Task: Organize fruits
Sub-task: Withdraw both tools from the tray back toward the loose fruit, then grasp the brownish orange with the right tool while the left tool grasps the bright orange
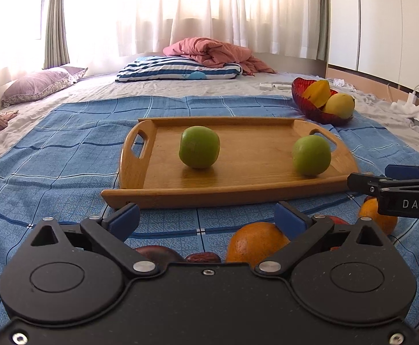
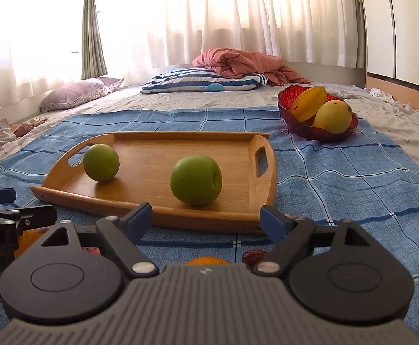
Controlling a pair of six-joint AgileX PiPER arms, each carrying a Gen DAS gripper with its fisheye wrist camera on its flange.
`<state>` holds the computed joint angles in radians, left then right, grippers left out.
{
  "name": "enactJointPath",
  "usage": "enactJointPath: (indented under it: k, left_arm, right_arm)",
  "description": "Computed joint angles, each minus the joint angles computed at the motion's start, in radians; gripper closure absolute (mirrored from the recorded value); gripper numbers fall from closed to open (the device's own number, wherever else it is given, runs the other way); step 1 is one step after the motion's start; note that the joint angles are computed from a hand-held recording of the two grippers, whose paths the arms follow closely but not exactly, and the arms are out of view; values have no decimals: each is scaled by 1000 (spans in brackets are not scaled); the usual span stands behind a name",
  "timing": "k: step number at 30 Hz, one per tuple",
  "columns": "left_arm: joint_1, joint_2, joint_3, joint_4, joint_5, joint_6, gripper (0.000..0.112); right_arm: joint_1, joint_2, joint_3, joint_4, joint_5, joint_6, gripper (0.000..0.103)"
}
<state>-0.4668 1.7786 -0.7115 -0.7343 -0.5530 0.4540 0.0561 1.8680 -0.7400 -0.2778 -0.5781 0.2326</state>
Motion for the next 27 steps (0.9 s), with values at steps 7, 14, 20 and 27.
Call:
enactJointPath:
  k: [7, 14, 20, 27]
  left_arm:
    - [-69, -40, 94, -21, -106, -28, 11]
    - [-140, -59, 168, -78, -226, -3, 10]
    - [-155, -58, 225, -43, -281, -81, 10]
    - [-215, -33, 251, -42, -348, -90, 10]
  right_arm:
    - [71, 7, 118, 275, -170, -269, 9]
    - [110, 11, 197, 357, -286, -338, 9]
    - [113, 19, 221, 352, -311, -336, 9]
    - [108, 42, 234, 334, -328, -330, 9]
